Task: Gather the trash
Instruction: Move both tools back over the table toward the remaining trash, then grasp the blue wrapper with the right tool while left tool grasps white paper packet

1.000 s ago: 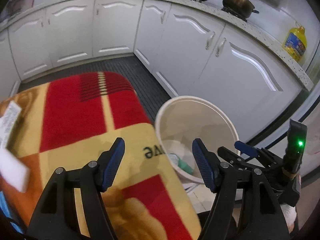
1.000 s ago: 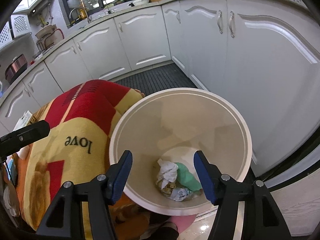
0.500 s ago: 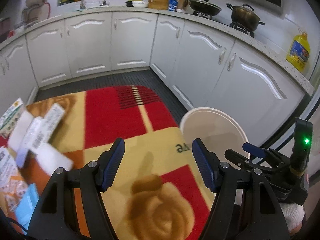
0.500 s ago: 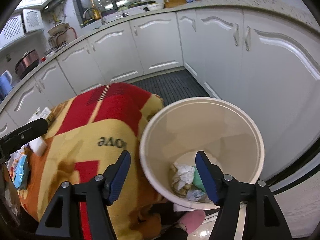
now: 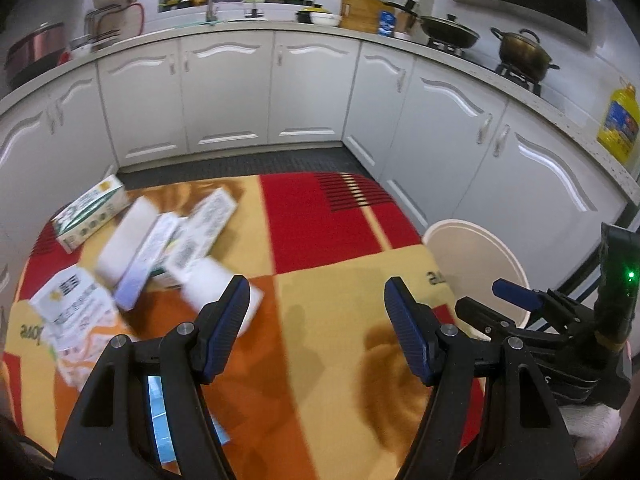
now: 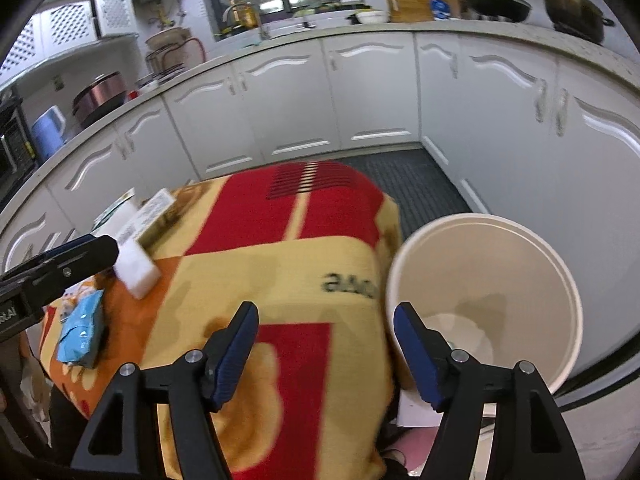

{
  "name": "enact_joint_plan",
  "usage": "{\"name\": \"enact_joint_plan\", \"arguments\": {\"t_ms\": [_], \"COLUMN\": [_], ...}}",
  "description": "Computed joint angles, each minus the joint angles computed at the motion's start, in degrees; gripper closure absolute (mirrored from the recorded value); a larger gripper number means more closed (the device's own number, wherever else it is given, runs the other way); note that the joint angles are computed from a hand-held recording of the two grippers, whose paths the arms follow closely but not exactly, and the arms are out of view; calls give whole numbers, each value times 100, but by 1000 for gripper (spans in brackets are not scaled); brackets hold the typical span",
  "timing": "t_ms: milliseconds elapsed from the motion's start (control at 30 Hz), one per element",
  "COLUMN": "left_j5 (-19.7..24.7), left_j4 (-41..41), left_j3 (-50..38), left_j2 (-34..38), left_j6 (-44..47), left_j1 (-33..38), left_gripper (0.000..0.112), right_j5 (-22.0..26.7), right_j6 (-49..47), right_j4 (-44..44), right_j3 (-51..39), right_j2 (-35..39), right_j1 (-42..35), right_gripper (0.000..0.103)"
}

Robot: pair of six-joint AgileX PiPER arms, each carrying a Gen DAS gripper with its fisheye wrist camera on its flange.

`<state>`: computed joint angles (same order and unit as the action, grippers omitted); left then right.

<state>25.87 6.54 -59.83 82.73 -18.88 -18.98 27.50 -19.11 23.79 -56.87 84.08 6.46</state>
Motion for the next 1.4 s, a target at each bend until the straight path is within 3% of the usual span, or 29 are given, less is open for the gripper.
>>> {"name": "enact_joint_plan", "arguments": {"t_ms": [233,467,633,867,1100,1400], "left_j5": [120,516,953,1411,1641,1691], "left_j4": [-920,-2374,-3486,-4298,-4701,-4949], "left_j3": [485,878,962,846,436,-132], "left_j2": [-510,-941,-966,-626,40,901], "left_j6": [1091,2944,4335,5432,5922,5969], "left_j1": [802,2185,3325,4556,5052,4949], "left_gripper": [43,43,43,43,43,43], "right_j5": [-32,-37,27,191,440,987], "right_j6": [533,918,833,659,407,-405], "right_j4": [-339,-578,-361,-31,387,1507], "right_j3": [-208,-457,-659,-966,-1459,-2219], "right_j2": [190,498,724,1059,1464,2333], "right_j1": [745,1430,1743,2105,2498,2670], "right_gripper": [33,32,32,32,29,28]}}
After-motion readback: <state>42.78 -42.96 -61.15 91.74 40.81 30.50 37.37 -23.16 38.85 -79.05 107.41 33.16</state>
